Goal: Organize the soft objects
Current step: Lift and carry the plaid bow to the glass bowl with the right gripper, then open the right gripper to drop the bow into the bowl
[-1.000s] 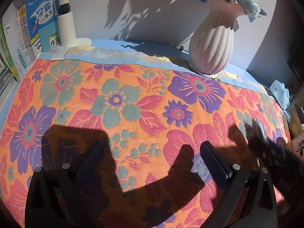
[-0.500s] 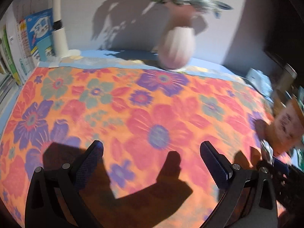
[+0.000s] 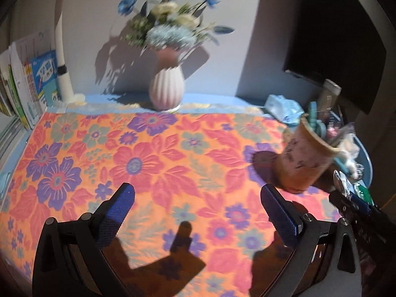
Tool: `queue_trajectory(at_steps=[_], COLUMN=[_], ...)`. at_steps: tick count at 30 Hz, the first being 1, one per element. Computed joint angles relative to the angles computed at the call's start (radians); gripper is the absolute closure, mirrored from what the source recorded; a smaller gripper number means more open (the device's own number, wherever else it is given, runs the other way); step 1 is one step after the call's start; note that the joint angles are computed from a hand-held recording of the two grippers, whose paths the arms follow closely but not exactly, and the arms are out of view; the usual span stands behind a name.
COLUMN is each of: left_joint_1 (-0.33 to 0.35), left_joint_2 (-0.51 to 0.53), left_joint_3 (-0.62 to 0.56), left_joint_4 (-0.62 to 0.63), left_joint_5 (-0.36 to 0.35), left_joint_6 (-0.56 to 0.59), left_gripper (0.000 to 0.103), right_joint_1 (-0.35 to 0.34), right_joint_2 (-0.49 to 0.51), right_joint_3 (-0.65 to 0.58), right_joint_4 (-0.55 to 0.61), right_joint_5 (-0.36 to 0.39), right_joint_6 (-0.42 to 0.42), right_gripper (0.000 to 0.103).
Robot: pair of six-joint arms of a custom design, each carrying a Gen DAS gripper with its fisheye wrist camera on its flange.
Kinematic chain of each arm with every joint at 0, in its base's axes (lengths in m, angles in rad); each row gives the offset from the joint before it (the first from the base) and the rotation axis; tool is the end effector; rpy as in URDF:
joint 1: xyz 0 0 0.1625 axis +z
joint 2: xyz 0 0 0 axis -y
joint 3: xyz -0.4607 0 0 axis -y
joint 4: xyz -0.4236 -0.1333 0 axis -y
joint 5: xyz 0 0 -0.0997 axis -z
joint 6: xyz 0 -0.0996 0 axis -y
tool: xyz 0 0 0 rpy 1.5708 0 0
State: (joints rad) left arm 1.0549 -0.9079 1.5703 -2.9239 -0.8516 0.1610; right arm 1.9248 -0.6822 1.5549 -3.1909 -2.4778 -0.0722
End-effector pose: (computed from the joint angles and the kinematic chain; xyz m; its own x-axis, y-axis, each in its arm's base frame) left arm -0.1931 -0.7437 0.2709 -0.7894 0.1135 -0.6033 0.5134 0.6608 -0.5474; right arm 0.3096 -0.6795 0.1512 -0.7432 0.2382 0.6252 -0.3087 0.7070 -0.6363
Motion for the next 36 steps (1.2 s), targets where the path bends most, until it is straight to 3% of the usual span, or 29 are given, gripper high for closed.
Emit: queue_trajectory(at_steps=[11, 19, 25, 28, 29, 31, 36], left_joint_1=[-0.085, -0.095, -0.084, -0.08, -0.079, -0.074, -0.06], left_joint_2=[0.036, 0.088, 0.126, 0.142, 0.149, 0.158, 0.165], left_joint_3=[0.016, -0.032, -0.082, -0.094, -0.101, -0.117, -0.144], left_joint_4=[0.001, 0.034, 0.043, 0.014, 0.01, 0.025, 0.067], left_joint_5=[0.067, 0.084, 0.09, 0.087, 0.091, 0.093, 0.108], left_joint_6=[0.02, 0.017, 0.027, 0.07, 0.081, 0.084, 0.065], left_gripper=[0.001, 0.001, 0.001, 0.001, 0.001, 0.001, 0.001], right_joint_1=[-0.048, -0.072, -0.102, -0.116, -0.119, -0.118, -0.113], right_joint_2=[-0.115, -0.09, -0.057, -0.039, -0.03, 0.006, 0.001], right_joint_3=[0.03, -0.094, -0.2, -0.254, -0.274, -0.33, -0.316], right_joint_4=[-0.114, -0.169, -0.107, -0.072, -0.071, -0.109, -0.173], right_joint_5=[-0.022, -0.008, -0.001, 0.013, 0.016, -0.029, -0.047], right_joint_6=[-0.011, -0.121, -0.11, -0.112, -0.13, -0.196, -0.239], right_gripper=[0.054, 0.054, 0.054, 0.04, 0.031, 0.024, 0.024])
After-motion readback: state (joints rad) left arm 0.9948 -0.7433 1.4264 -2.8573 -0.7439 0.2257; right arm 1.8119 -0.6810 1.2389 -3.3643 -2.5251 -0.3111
